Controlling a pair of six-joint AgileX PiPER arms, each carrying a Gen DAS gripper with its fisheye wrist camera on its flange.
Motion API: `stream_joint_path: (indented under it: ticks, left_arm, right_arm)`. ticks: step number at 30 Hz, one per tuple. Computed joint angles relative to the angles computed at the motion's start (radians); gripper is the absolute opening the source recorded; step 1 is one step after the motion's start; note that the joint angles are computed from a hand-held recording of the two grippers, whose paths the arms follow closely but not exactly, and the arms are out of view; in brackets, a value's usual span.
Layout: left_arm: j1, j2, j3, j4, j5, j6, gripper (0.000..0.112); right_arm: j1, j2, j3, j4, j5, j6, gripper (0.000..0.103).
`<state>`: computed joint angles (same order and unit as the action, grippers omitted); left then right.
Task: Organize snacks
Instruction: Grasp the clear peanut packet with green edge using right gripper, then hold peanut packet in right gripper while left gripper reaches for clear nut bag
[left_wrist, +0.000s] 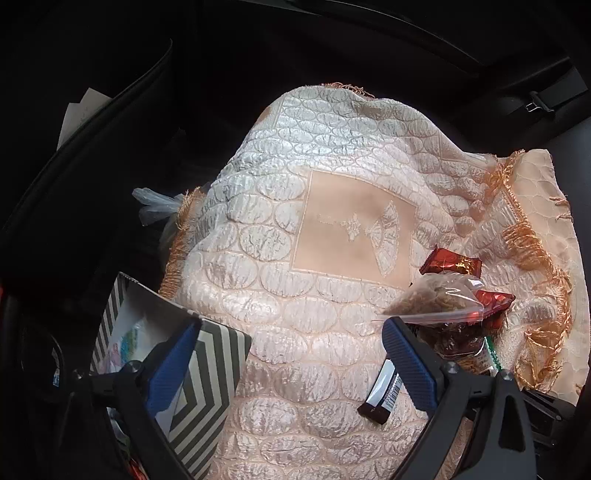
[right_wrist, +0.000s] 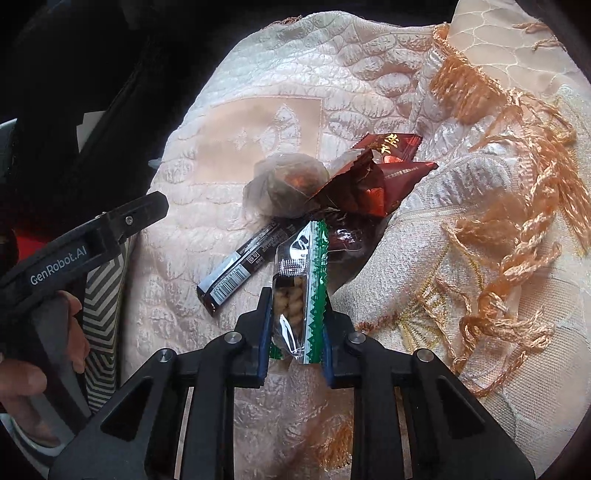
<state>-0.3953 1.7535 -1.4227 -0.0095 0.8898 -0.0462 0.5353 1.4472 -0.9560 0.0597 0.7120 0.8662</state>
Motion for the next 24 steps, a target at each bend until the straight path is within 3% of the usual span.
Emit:
stream_joint_path:
  ticks: [15,24]
  left_arm:
    - [0.020,-0.006,0.034,-0.002,-0.028,-0.040,0.099]
    - [-0.048,-0.029,0.104,0.115,-0.096,-0.134,0.100]
  right_arm:
    - [-0.013,0.004,0.001,0.024,-0.003,-0.031,0.021]
    - [-0.018,0.007,0.000,0.039,-0.005,-0.046,0.021]
